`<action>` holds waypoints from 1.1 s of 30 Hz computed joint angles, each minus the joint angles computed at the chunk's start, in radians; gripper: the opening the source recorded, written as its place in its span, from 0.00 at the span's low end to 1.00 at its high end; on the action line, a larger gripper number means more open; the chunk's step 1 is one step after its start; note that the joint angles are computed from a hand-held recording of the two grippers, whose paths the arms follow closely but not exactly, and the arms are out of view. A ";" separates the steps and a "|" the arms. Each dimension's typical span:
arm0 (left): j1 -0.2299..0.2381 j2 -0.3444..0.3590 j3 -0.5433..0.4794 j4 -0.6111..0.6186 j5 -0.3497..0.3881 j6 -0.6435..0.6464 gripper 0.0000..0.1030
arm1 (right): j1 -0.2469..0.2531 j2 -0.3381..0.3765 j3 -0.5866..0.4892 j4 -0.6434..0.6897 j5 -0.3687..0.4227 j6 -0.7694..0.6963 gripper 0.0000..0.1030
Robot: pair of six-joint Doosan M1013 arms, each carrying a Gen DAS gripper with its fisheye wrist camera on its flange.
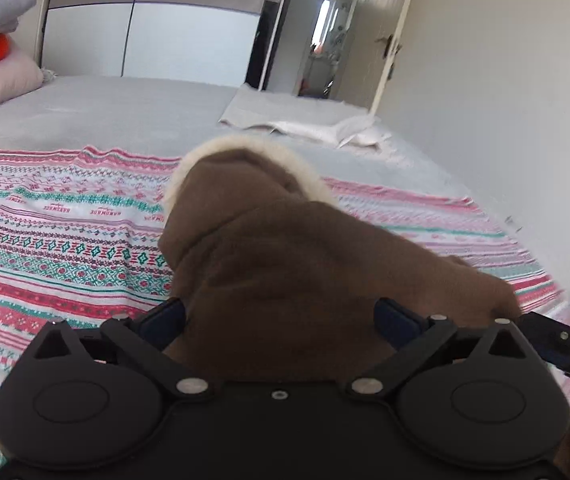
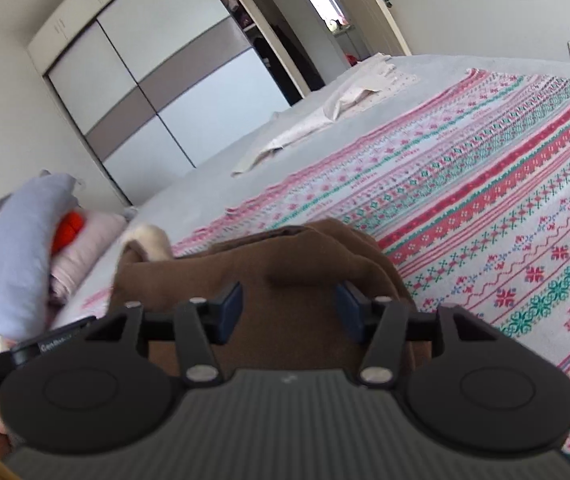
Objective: Fold large clothes
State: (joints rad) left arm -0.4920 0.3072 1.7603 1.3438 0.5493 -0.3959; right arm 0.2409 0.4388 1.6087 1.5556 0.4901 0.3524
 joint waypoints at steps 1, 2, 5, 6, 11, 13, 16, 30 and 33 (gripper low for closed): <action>-0.008 -0.020 0.029 0.065 -0.008 -0.075 0.98 | -0.004 -0.016 0.012 0.011 0.010 -0.027 0.63; -0.023 -0.038 0.052 0.102 -0.002 -0.116 0.98 | -0.007 -0.032 0.025 0.017 0.011 -0.052 0.65; -0.078 -0.077 0.106 0.152 0.054 -0.154 0.98 | -0.015 -0.078 0.069 0.020 0.017 -0.119 0.65; -0.097 -0.087 0.119 0.139 0.075 -0.144 0.98 | -0.021 -0.090 0.081 0.010 0.028 -0.121 0.65; -0.183 -0.123 0.166 0.048 0.150 -0.058 0.99 | -0.038 -0.149 0.130 -0.150 0.014 -0.004 0.70; -0.205 -0.125 0.176 -0.018 0.167 -0.019 0.99 | -0.035 -0.170 0.144 -0.247 -0.022 0.080 0.70; -0.223 -0.140 0.219 0.010 0.156 -0.170 0.99 | -0.032 -0.193 0.168 -0.383 -0.033 0.177 0.70; -0.339 -0.149 0.198 -0.189 0.406 -0.065 1.00 | 0.027 -0.323 0.329 -0.467 -0.170 0.094 0.86; -0.344 -0.142 0.186 -0.231 0.423 -0.044 1.00 | 0.039 -0.338 0.352 -0.508 -0.208 0.122 0.93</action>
State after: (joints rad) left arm -0.8359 0.1655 1.9464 1.1129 0.9723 -0.4398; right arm 0.2798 0.1008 1.9605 1.0473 0.2824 0.4746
